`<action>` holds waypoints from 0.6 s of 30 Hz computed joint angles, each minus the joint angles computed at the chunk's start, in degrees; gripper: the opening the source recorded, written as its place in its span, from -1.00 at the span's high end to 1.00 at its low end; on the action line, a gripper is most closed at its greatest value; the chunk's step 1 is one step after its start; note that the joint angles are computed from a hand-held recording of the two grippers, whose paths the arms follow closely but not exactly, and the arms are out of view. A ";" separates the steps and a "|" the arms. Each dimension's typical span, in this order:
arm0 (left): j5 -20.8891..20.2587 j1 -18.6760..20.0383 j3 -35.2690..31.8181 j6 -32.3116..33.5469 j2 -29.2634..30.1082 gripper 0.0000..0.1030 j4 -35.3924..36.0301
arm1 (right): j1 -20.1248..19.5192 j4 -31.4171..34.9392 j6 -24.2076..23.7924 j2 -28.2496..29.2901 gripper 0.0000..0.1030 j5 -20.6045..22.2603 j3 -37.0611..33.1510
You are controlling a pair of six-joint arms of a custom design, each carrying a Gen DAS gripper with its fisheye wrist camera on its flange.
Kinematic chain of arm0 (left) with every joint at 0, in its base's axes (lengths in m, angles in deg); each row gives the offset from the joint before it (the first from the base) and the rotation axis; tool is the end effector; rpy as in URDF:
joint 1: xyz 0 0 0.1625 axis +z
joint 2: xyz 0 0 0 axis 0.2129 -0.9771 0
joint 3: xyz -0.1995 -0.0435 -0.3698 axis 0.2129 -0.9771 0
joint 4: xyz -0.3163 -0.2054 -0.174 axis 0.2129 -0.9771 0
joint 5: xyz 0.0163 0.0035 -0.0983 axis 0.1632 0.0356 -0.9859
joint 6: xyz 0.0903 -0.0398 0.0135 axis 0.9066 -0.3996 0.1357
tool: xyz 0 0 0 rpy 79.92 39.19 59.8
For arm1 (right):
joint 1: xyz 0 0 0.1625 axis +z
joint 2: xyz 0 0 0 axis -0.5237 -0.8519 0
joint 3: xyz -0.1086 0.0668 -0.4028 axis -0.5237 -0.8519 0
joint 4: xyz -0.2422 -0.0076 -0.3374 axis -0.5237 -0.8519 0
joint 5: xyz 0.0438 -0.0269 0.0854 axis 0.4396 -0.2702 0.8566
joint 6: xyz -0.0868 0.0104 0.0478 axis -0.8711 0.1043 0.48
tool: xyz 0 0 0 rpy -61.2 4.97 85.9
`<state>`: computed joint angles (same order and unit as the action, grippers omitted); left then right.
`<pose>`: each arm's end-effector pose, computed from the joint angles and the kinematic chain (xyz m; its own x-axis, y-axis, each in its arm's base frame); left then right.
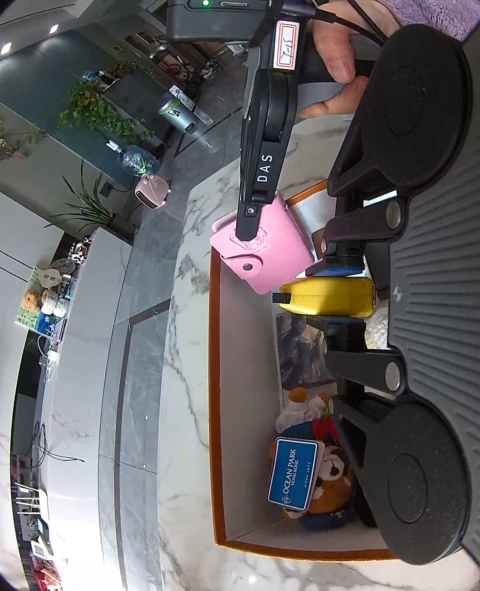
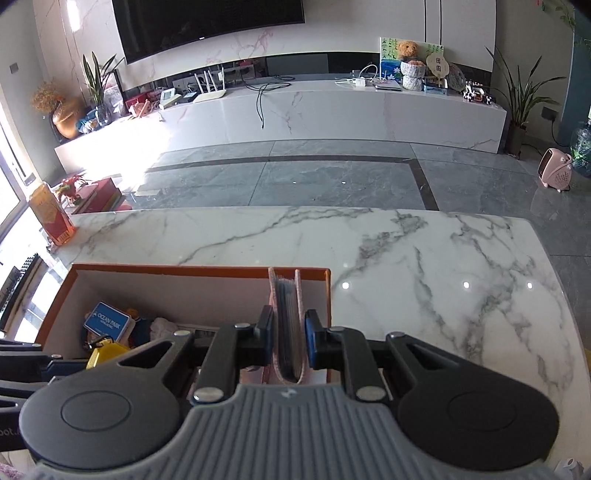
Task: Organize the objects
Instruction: 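Lower the pink wallet into the orange box and open the right tool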
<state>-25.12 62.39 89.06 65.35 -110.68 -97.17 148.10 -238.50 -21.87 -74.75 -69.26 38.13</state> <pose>-0.0630 -0.8042 0.3926 -0.8198 0.5020 -0.2755 0.5653 0.7864 -0.2490 0.4578 -0.7840 0.0342 -0.7720 0.0432 0.6342 -0.4114 0.7266 -0.5503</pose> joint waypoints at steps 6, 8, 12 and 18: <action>-0.93 0.68 -2.59 -3.46 2.04 0.55 2.88 | -0.45 6.41 -0.90 6.10 0.65 -2.60 -10.01; -1.07 0.94 -3.43 -4.31 2.71 0.55 3.59 | -0.68 7.67 -0.73 6.87 0.65 -2.77 -11.26; -1.22 1.17 -4.09 -4.96 3.25 0.55 4.28 | -0.75 8.62 -2.18 8.35 0.64 -2.84 -13.54; -3.49 1.35 -2.81 -5.05 1.54 0.55 5.37 | -0.66 3.92 -4.23 6.87 0.53 -2.59 -9.91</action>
<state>-28.61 63.73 86.25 60.30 -109.14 -91.81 147.44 -234.59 -26.10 -67.88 -71.85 28.23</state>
